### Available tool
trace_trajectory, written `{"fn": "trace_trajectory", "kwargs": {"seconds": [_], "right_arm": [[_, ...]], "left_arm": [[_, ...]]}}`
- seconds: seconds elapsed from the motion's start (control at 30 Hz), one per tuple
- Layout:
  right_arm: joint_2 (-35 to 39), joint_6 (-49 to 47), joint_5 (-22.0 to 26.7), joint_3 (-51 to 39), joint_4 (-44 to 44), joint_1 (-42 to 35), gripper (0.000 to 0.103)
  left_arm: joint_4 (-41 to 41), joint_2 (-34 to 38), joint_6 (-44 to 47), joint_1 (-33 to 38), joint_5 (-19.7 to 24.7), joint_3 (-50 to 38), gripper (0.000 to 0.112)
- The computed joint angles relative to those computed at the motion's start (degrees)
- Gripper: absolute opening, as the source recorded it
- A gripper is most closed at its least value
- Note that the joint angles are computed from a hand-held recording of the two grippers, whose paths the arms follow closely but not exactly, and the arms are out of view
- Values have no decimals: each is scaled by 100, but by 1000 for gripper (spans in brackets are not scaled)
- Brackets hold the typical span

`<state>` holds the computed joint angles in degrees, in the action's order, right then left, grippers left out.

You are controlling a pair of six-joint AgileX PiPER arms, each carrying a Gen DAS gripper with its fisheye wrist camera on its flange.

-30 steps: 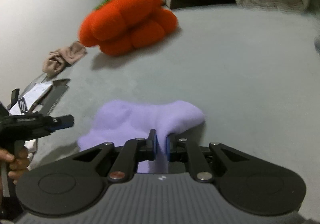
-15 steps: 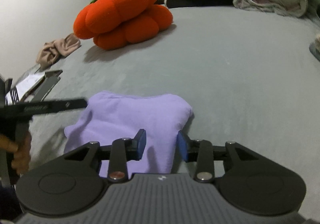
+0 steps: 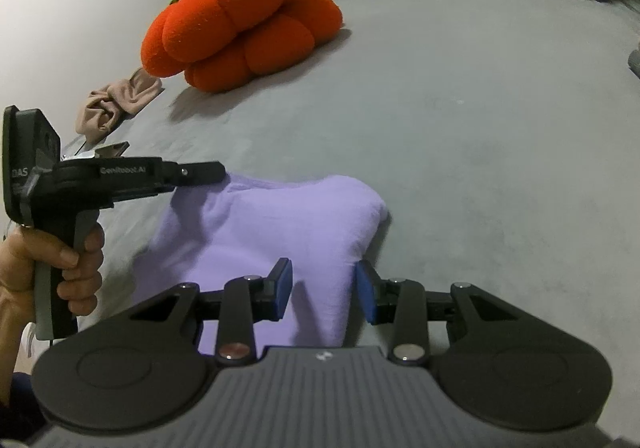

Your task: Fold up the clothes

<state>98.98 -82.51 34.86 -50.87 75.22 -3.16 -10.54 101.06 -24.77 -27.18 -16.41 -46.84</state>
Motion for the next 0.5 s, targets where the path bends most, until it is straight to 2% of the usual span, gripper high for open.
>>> {"fn": "trace_trajectory", "kwargs": {"seconds": [0.13, 0.27, 0.37, 0.47, 0.5], "right_arm": [[-85, -308, -84, 135, 354, -2, 39], [-119, -393, -241, 192, 453, 113, 39], [-109, -308, -499, 194, 366, 285, 40], [-270, -779, -891, 373, 674, 463, 42], [-365, -1162, -957, 477, 955, 487, 43]], "left_arm": [[-713, -118, 662, -80, -364, 155, 9], [-1866, 164, 1843, -165, -234, -137, 9], [-2247, 335, 2245, -194, -163, -288, 9], [-2646, 254, 2525, -166, -56, -290, 20], [-2910, 127, 2719, -181, -97, -199, 34]]}}
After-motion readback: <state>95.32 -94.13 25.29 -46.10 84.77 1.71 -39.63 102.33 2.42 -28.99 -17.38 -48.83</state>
